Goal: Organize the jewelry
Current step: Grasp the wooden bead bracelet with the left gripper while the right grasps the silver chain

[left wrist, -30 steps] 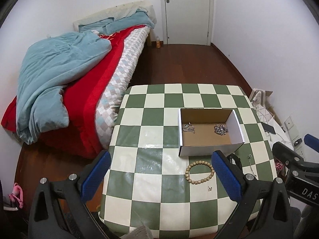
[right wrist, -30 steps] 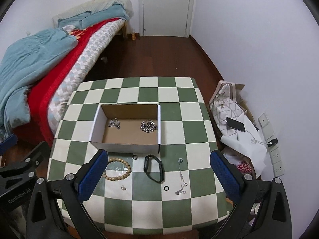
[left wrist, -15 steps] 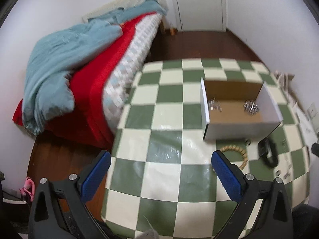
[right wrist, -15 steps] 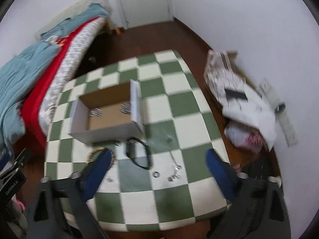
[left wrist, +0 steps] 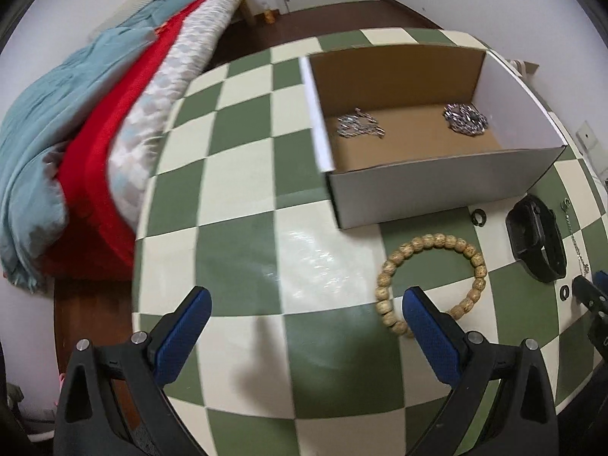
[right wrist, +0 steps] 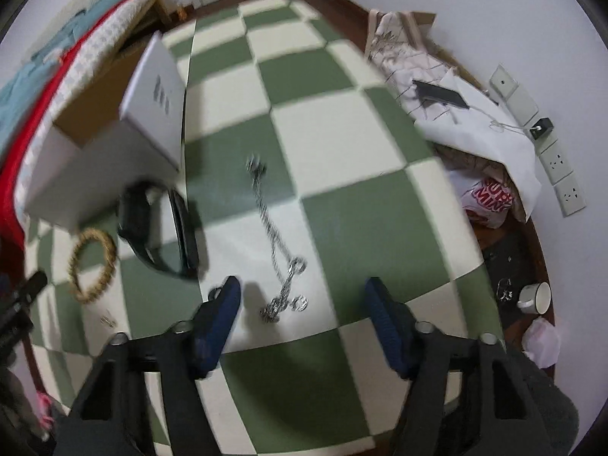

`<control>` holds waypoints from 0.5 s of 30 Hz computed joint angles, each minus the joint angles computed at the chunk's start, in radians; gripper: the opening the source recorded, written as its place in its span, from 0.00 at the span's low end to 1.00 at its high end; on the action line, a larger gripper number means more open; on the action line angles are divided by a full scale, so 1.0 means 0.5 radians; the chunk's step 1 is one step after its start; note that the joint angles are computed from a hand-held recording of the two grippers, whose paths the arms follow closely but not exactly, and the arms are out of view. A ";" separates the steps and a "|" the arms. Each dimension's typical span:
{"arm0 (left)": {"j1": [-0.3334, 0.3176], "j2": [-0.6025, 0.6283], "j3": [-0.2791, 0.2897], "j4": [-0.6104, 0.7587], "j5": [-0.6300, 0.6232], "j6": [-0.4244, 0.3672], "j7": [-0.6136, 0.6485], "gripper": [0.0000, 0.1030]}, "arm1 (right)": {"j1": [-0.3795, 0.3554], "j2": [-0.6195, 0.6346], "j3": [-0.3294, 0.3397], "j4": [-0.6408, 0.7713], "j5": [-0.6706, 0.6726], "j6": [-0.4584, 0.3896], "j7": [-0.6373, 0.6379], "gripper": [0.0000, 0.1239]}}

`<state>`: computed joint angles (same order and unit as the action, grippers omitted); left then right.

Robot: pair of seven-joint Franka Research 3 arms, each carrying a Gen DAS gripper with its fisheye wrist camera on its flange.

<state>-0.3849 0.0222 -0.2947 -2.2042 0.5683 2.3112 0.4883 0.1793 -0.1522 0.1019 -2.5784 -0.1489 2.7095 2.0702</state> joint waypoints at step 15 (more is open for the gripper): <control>0.029 0.105 0.020 -0.040 -0.299 0.465 0.326 0.22 | 0.006 -0.107 -0.062 -0.118 0.078 0.163 -0.071 0.00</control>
